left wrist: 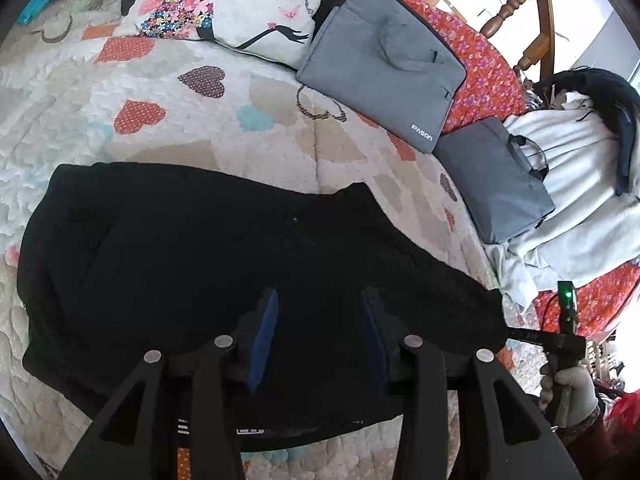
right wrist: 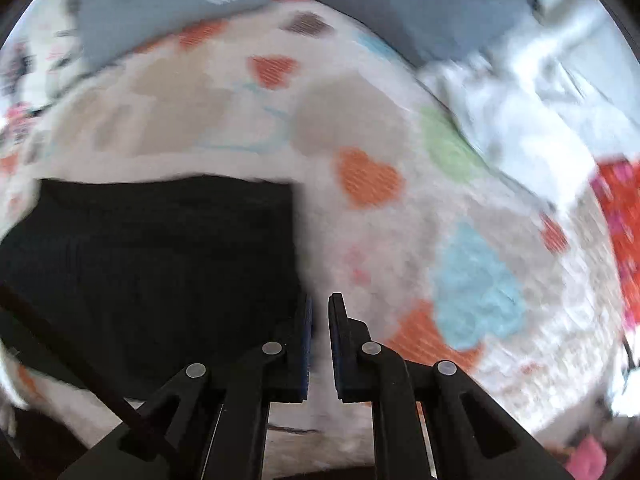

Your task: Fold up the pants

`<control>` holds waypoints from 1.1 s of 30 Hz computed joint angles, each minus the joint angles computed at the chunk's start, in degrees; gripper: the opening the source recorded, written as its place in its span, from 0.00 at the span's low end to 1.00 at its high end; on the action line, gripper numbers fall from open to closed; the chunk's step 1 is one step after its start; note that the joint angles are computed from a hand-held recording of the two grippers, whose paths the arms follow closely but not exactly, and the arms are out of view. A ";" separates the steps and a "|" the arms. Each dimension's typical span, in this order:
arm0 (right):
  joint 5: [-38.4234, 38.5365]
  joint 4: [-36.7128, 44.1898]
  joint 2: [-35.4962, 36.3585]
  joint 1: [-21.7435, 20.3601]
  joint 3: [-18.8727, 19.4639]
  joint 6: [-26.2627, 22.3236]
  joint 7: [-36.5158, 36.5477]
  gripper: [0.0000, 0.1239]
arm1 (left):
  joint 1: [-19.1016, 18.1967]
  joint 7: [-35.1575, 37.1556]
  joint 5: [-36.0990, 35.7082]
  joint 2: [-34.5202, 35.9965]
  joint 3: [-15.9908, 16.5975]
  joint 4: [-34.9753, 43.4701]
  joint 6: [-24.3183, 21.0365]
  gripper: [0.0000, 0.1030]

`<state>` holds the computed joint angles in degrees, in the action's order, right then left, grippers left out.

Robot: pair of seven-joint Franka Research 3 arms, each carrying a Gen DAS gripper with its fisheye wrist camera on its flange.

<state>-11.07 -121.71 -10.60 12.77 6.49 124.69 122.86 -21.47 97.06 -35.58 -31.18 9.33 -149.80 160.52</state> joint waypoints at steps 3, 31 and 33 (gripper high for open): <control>8.77 -5.56 -4.44 -0.88 -3.21 7.50 -1.13 0.40 | 0.72 -0.69 1.12 -0.12 -0.91 -0.38 0.06 0.44; 4.16 -3.73 -1.44 -2.79 -3.48 16.70 4.93 0.13 | 2.36 -7.44 3.88 2.96 -2.61 -0.19 1.90 0.45; 16.81 -6.92 -4.49 0.70 -5.45 23.13 -5.23 0.16 | 1.12 -6.98 2.44 3.31 -1.36 0.11 1.93 0.45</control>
